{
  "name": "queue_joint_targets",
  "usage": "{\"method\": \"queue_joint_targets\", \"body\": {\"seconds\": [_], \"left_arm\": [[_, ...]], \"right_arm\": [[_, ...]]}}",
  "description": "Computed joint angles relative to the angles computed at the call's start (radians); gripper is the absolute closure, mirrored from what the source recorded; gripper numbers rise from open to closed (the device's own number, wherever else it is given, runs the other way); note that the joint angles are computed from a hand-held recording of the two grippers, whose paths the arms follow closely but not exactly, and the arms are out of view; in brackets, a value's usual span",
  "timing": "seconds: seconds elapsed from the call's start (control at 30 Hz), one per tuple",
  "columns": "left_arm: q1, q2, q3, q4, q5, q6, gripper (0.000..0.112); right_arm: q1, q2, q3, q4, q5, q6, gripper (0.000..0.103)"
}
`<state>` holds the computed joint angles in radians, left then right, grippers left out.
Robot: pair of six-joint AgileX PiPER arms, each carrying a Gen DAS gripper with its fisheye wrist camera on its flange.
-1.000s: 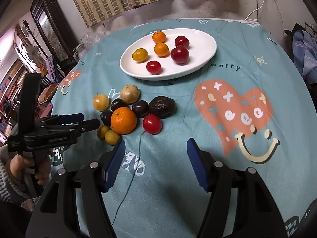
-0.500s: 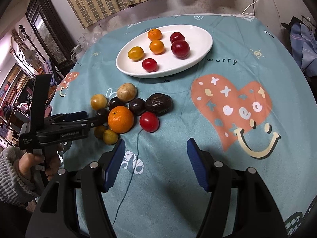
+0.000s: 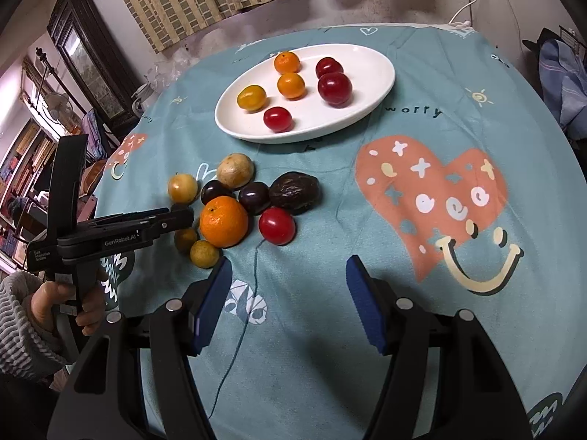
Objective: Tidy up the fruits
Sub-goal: 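Grasp the dark plum with left tool while right tool grasps a red cherry tomato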
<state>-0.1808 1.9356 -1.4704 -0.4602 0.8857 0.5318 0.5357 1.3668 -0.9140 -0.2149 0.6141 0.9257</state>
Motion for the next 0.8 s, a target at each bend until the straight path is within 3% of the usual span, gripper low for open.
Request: {"method": "queue_joint_targets", "body": {"seconds": [0.17,0.23,0.3,0.63,0.8], "left_arm": [[0.014,0.020,-0.026,-0.055,0.052,0.033,0.075],[0.019,0.020,-0.023,-0.066,0.051,0.042,0.075],[0.024,0.019,-0.019,-0.067,0.047,0.043,0.084],[0.065,0.001,-0.002,-0.066,0.042,0.039,0.084],[0.066,-0.002,0.006,-0.057,0.036,0.040,0.084]], "right_arm": [[0.003,-0.002,0.004,0.001,-0.007,-0.003,0.038],[0.005,-0.002,0.001,0.002,-0.010,-0.011,0.038],[0.009,0.000,-0.001,0.002,-0.014,-0.014,0.038],[-0.060,0.128,-0.093,0.141,-0.053,-0.207,0.038],[-0.079,0.229,-0.171,0.175,-0.030,-0.296,0.051]]}}
